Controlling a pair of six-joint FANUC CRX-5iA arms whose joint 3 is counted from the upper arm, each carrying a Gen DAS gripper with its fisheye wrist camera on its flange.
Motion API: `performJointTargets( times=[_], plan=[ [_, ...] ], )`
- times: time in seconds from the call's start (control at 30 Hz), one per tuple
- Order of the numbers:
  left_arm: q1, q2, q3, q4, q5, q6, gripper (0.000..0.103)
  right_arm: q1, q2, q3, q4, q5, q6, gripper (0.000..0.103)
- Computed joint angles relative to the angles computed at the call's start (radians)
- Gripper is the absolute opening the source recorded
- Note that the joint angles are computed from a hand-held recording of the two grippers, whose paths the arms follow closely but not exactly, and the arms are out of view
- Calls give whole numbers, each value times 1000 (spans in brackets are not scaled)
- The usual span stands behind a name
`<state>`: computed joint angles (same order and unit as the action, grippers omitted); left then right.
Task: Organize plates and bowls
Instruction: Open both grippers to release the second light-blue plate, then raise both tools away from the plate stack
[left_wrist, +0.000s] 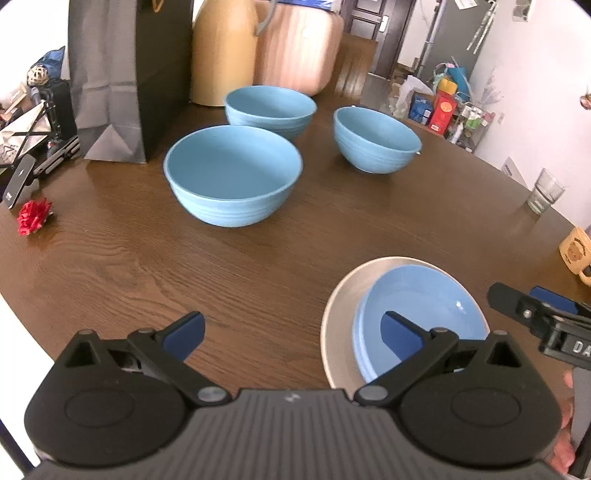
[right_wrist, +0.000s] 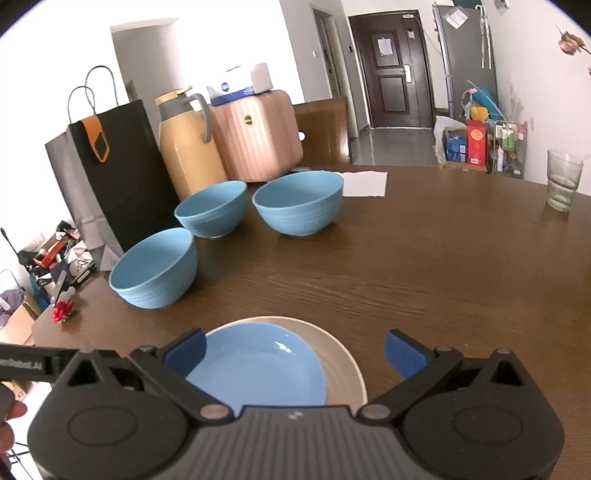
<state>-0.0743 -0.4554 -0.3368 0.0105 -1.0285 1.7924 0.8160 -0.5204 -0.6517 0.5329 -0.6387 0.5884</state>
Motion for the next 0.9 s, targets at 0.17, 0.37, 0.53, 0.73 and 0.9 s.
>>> performJointTargets(
  times=[0.17, 0.37, 0.53, 0.73, 0.9],
  plan=[
    [55, -18, -15, 31, 4, -46, 103, 10, 22, 16, 16, 15, -12, 103],
    [127, -59, -51, 91, 37, -122, 103, 29, 47, 19, 84, 56, -83, 103],
    [166, -100, -98, 136, 96, -209, 103, 54, 46, -8, 175, 108, -171, 103],
    [230, -165, -187, 216, 191, -315, 103, 85, 50, -55, 370, 148, -341, 103],
    [307, -213, -281, 344, 257, -466, 103, 106, 60, -92, 560, 154, -497, 103]
  ],
)
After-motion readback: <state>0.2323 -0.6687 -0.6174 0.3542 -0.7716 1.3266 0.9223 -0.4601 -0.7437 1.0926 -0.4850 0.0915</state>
